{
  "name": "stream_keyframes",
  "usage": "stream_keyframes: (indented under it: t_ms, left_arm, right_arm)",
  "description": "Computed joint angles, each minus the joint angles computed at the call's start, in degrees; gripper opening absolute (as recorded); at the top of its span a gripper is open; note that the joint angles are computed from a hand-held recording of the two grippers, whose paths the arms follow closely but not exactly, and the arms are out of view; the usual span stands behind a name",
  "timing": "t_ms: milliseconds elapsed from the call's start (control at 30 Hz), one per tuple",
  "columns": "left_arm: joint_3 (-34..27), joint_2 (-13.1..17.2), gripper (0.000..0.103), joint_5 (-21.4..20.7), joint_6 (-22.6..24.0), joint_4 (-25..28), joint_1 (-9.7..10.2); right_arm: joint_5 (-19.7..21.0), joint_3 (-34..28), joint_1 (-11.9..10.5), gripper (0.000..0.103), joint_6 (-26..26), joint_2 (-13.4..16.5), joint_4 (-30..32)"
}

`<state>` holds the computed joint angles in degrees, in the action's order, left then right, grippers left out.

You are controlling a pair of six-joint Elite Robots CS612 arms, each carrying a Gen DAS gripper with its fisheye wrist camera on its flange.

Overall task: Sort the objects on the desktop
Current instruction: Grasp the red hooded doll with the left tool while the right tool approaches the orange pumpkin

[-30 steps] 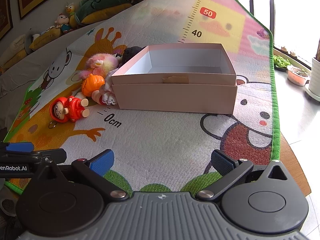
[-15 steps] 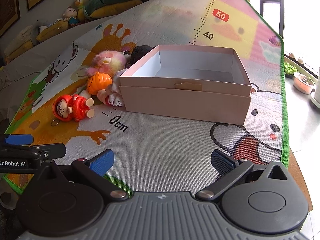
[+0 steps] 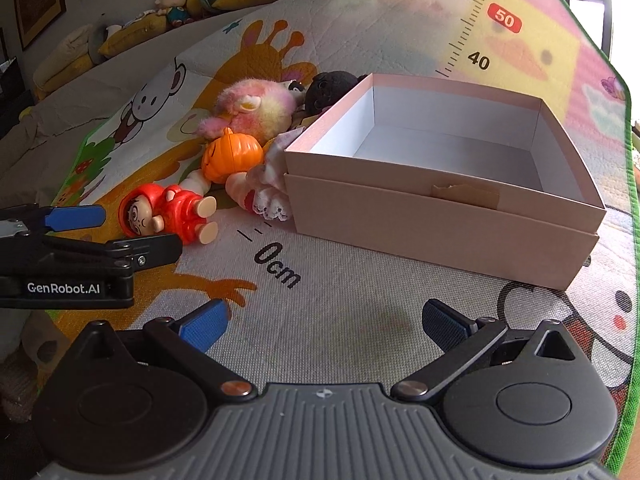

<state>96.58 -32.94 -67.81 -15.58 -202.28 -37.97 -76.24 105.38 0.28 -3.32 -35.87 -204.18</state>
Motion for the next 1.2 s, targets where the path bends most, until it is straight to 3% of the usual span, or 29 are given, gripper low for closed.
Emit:
stream_keyframes:
  t_ms: [233, 367, 567, 633, 733, 800, 967, 1200]
  left_arm:
    - [-3.9, 2.2, 0.103, -0.7, 3.8, 1.1, 1.02]
    - [-5.0, 2.6, 0.103, -1.7, 3.3, 3.0, 1.65]
    - [-5.1, 2.6, 0.103, -2.3, 1.9, 4.2, 2.15]
    - [-4.9, 2.5, 0.103, -2.2, 1.5, 4.2, 2.30]
    - [-4.5, 2.3, 0.103, -1.5, 1.0, 4.1, 2.60]
    - [-4.0, 2.2, 0.103, -0.8, 0.4, 4.0, 2.89]
    - [-2.5, 1.7, 0.103, -2.4, -3.5, 4.1, 4.45]
    - [-0.9, 1.2, 0.103, -4.0, -3.2, 3.4, 5.02]
  right_arm:
    - [-1.4, -1.1, 0.4, 0.103, -1.7, 0.4, 1.6]
    - [-3.8, -1.2, 1.2, 0.103, -6.1, 0.3, 2.9]
    - [-3.2, -1.4, 1.0, 0.103, -6.5, -0.6, 6.5]
    - [-2.4, -1.3, 0.8, 0.103, -8.6, -0.8, 6.9]
    - [3.2, -0.5, -0.2, 0.103, -8.5, -0.9, 6.1]
    - [6.7, -0.1, -0.6, 0.103, -7.7, -0.6, 3.3]
    - [9.9, -1.1, -0.1, 0.103, -5.8, 1.8, -14.1]
    - [9.6, -5.6, 1.2, 0.103, -3.8, 2.3, -15.0]
